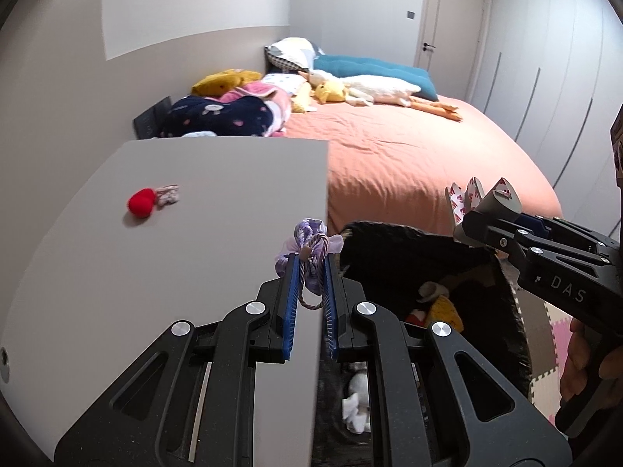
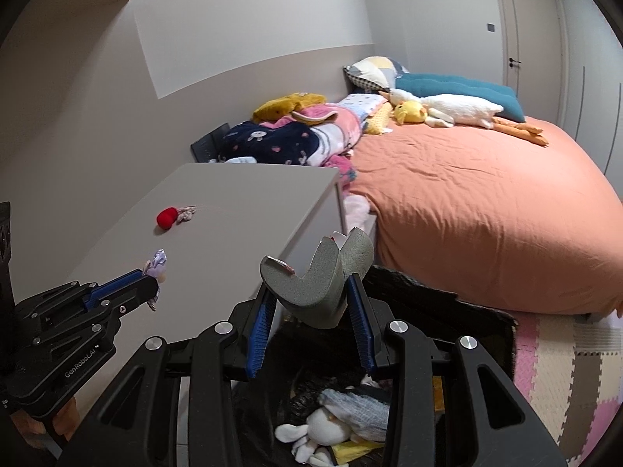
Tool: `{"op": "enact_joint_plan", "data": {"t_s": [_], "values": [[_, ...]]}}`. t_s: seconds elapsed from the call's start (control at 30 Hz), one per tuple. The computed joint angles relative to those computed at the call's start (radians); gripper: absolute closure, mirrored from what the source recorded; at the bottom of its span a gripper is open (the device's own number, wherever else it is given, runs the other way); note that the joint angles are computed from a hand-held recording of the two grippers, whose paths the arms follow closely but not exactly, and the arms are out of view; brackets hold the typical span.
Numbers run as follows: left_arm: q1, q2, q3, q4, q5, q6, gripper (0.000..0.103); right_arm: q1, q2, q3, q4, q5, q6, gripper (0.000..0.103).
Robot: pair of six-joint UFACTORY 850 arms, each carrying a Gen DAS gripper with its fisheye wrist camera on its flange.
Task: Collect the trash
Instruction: 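Carry the scrunchie and grey piece over the bin with both grippers, then open both grippers to drop the scrunchie and grey piece into the bin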
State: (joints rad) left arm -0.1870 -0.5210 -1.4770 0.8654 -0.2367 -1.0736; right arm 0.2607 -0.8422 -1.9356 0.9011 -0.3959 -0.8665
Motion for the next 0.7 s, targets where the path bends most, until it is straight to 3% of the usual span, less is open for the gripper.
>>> {"op": "enact_joint_plan", "data": {"t_s": [0.7], "values": [[-0.078, -0.07, -0.091, -0.29, -0.009, 0.349, 0.091, -0.08, 0.119, 0.187, 0.164, 0.083, -0.158, 0.064]]}}
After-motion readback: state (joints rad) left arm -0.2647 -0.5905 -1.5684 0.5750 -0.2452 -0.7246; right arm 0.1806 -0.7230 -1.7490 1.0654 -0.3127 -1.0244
